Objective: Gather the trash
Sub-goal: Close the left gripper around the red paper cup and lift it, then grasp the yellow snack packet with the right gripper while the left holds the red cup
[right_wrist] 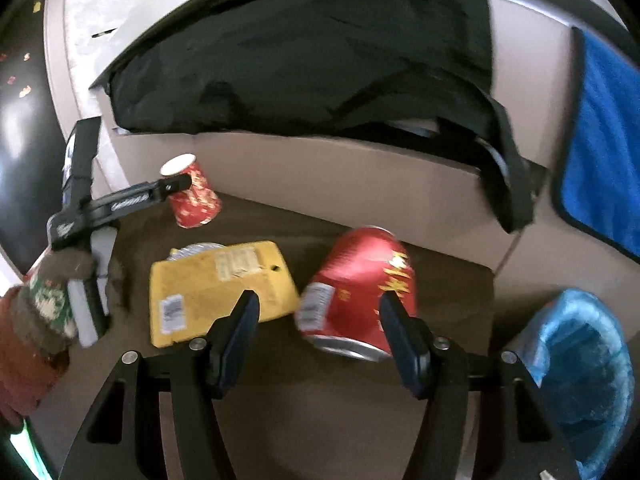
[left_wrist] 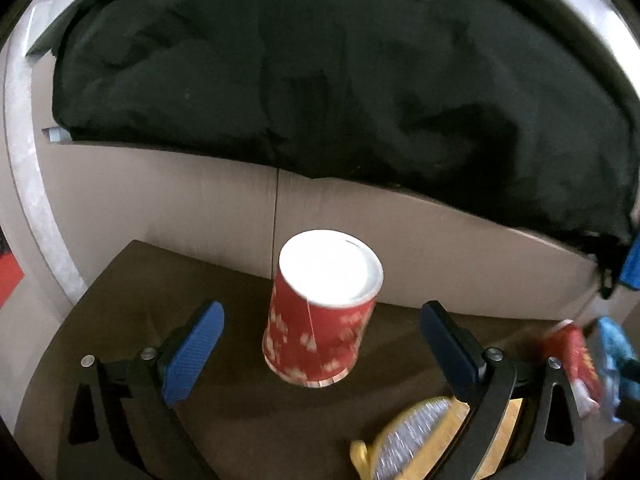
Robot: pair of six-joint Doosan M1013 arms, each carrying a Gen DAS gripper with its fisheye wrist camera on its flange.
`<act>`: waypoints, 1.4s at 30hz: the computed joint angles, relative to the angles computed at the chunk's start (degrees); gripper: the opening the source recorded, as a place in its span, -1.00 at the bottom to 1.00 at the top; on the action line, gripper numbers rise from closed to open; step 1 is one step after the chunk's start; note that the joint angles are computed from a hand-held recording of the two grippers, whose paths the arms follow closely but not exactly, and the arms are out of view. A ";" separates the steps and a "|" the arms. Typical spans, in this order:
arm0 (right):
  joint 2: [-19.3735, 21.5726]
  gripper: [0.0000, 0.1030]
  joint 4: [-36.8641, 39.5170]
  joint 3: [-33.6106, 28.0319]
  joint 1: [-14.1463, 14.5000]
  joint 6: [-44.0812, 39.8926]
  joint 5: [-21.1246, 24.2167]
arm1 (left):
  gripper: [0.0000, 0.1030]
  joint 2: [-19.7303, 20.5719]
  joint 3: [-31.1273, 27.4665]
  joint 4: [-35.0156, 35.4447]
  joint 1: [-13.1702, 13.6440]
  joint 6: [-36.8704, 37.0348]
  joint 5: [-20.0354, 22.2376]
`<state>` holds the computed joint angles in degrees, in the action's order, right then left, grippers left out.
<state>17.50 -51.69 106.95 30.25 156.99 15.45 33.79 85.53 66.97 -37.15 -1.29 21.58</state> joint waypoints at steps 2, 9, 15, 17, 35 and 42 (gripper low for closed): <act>0.04 0.16 0.10 0.51 -0.31 -0.01 -0.28 | 0.80 0.81 -1.39 -1.66 0.01 1.00 1.72; 0.74 0.16 15.04 0.06 -0.06 -16.64 -2.49 | 0.10 -0.61 -1.17 -15.54 1.66 10.56 -0.80; 3.40 0.16 38.63 -4.24 2.10 -45.46 0.19 | 0.10 -8.93 10.07 -2.66 0.94 -5.52 -4.61; 4.50 0.15 42.32 -5.72 2.93 -50.09 1.47 | 0.10 -11.12 13.16 3.44 0.15 -12.09 -3.54; 8.90 0.18 69.96 -8.97 1.16 -61.39 4.55 | 0.11 -14.76 22.68 35.14 -0.46 -50.86 -2.95; 9.99 0.18 64.97 -12.24 0.86 -56.79 1.75 | 0.11 -14.21 22.24 32.81 -0.21 -48.91 -3.39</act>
